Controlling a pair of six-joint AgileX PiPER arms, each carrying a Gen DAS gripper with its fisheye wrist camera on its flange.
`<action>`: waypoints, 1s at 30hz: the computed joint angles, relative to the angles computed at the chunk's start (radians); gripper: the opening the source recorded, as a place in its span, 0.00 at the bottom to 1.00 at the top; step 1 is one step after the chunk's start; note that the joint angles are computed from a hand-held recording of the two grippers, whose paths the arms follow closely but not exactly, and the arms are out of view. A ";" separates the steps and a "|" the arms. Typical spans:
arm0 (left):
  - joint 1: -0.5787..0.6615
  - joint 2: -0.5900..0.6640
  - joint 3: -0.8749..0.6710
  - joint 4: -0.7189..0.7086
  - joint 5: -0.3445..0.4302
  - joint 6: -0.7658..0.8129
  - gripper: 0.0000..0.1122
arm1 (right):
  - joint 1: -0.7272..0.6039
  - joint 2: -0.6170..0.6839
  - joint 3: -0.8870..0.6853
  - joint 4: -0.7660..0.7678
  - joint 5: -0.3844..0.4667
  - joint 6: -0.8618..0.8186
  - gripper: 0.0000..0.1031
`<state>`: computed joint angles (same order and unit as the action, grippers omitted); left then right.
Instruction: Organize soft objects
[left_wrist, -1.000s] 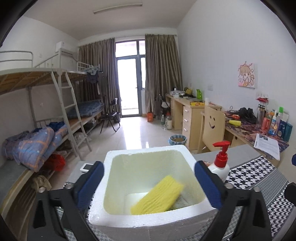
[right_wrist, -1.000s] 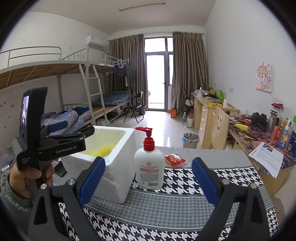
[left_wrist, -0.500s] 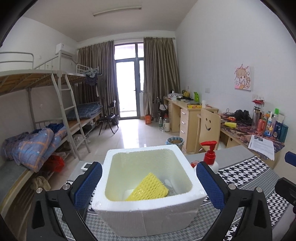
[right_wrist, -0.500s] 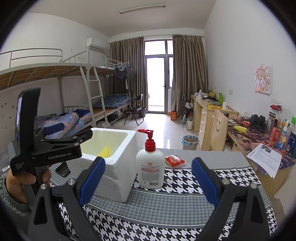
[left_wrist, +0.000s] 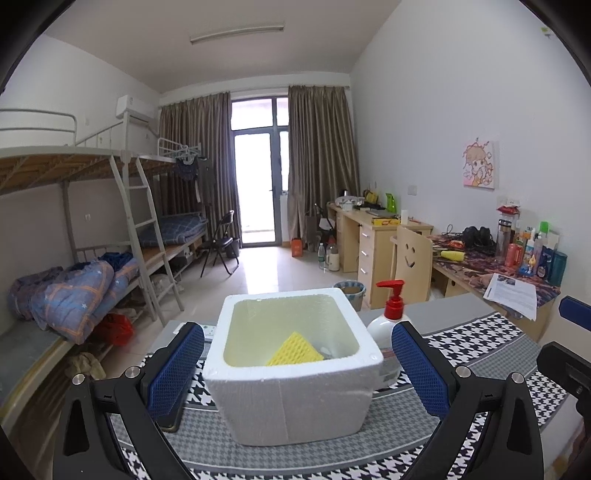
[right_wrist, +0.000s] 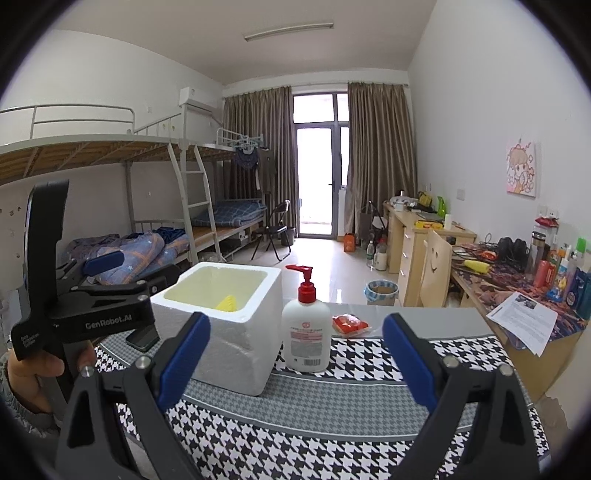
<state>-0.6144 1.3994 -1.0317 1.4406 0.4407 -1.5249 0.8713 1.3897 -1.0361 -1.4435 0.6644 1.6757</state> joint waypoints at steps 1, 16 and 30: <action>-0.013 -0.010 0.008 0.002 0.015 -0.003 0.91 | 0.015 -0.012 0.012 -0.010 0.015 0.012 0.94; -0.264 -0.229 0.197 0.076 0.265 -0.144 0.91 | 0.271 -0.126 0.142 -0.086 0.261 0.119 1.00; -0.612 -0.341 0.380 0.118 0.618 -0.307 0.91 | 0.512 -0.104 0.238 -0.102 0.519 0.276 1.00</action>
